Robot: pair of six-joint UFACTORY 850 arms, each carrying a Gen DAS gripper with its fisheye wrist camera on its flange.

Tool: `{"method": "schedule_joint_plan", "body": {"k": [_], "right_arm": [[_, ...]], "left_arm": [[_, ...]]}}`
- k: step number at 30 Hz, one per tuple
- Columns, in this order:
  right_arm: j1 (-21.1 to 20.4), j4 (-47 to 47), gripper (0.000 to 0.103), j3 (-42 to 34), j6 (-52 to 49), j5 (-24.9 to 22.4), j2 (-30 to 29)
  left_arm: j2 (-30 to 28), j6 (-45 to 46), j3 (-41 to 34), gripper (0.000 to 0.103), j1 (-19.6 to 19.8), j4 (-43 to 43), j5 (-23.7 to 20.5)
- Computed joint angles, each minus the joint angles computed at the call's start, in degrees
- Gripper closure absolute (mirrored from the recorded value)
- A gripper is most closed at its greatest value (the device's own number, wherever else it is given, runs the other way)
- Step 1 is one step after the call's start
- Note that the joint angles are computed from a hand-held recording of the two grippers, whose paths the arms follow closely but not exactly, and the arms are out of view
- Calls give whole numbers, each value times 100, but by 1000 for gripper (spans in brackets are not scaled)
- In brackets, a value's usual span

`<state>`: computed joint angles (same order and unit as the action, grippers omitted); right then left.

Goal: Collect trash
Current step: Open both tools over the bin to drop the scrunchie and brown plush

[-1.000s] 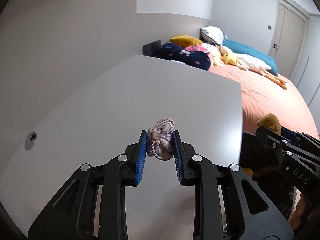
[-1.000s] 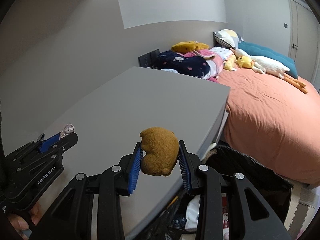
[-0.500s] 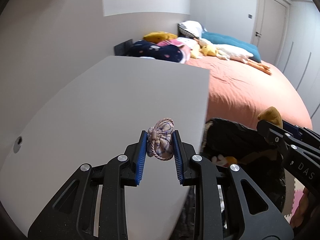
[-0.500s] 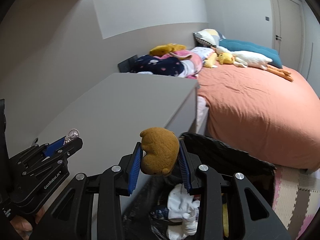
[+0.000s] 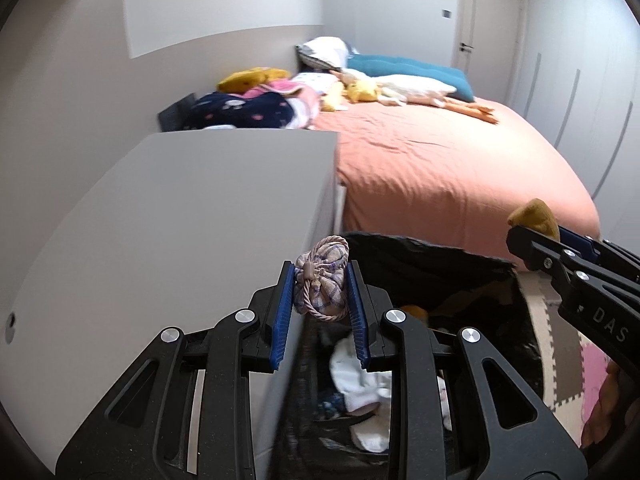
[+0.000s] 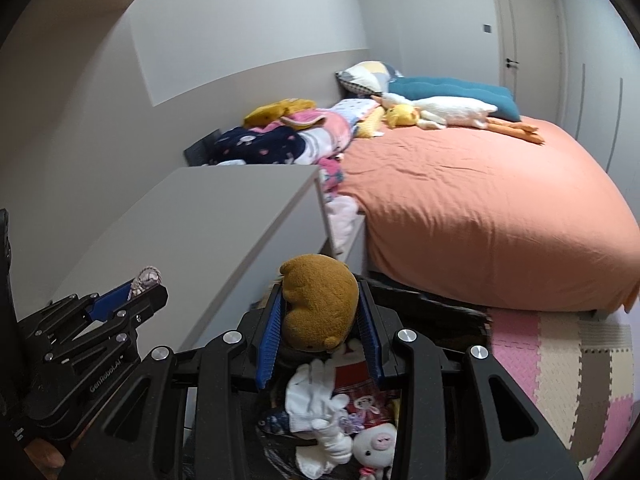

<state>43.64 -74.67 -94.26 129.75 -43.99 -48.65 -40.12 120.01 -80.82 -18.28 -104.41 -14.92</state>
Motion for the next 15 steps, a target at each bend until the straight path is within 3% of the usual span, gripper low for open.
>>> {"method": "schedule_joint_plan", "body": {"k": [7,8,9,10,11,12,15], "right_arm": [[8,74,66,525,315,-355,307],[12,84,65,582,355,-402,342],[13,112,63,627,391,-464,372],[16,156,44,685,469,-540,413],[19,153,20,727,563,-610,441],[33,157,16,774,653,-728,469],[44,173,15,858,716,-899,532]], "left_arm": [[-75,-887,-45,74,-151,1220,-300],[-65,-964,-23,69,-169,1379,-309],[-66,-951,-5,53,-188,1459,-307],[-47,-978,31,24,-206,1557,-296],[-46,-1028,53,12,-229,1744,-291],[-18,-846,119,6,-240,1692,-314],[37,-181,267,6,-294,1350,-266]]}}
